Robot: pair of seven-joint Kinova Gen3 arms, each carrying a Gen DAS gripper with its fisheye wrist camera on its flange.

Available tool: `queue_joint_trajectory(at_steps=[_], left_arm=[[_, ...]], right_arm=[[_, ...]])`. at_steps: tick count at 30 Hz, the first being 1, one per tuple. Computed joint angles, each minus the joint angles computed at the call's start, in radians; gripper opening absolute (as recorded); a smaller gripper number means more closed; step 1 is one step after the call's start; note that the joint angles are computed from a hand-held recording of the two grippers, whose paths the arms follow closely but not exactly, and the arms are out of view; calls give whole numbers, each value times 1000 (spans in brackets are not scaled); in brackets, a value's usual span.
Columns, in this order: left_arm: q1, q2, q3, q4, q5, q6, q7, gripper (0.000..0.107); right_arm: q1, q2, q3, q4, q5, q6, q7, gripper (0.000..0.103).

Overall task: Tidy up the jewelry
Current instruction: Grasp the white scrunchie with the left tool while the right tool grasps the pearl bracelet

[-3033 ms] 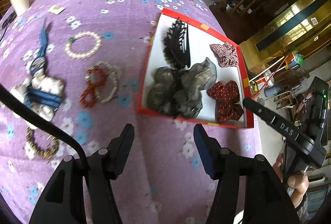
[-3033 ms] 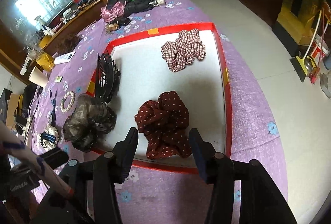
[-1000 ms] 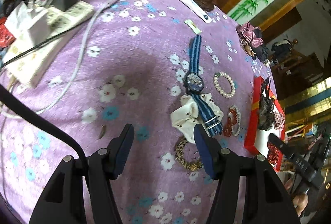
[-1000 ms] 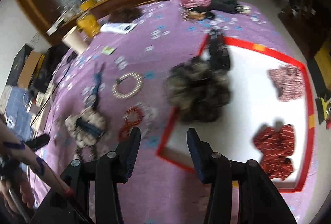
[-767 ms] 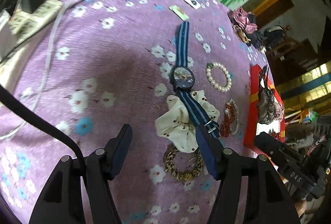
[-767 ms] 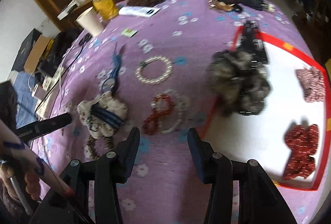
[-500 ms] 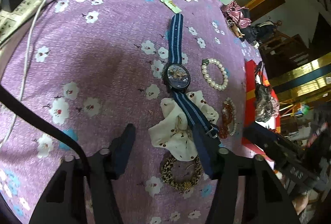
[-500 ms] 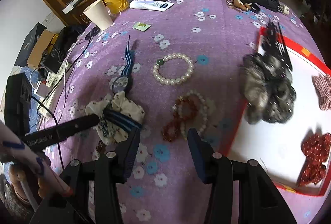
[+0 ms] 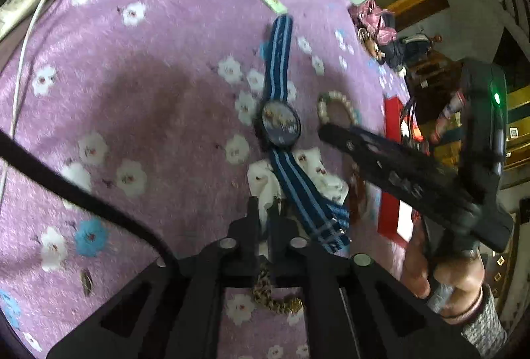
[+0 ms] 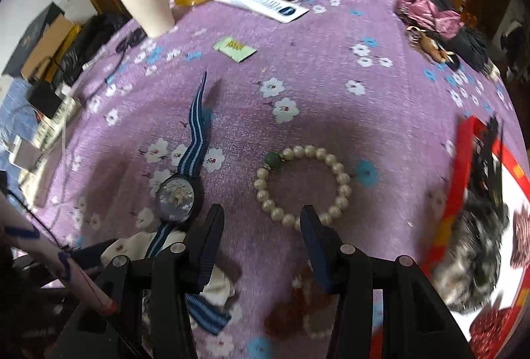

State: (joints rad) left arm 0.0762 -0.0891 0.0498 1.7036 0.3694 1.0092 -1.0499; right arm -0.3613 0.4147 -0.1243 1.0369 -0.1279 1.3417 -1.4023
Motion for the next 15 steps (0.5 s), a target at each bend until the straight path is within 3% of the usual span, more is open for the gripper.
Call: queue_joint_trajectory(at_steps=[3,4,6,8,15], left_arm=[[2,-27,3,4,-11,-2,20,3],[1,-43,0,7,-9,-2,25,3],[-1,-77,-1,9,-21,6,42,3],[-3,-101,-1,3,-37,20,60,3],[-11,-198,-8,-29,-66,68,85,3]], right_arm=[[-31,10,5,-4,41,-6,-7,47],[-43,14,13,-4,52,-6,-14,41],[-25,10,-3,10,30,-22,-12,18],[-45,8,11,12,41,-26,-22,12],[70,-27,-19,23,-139,11,-46,10]])
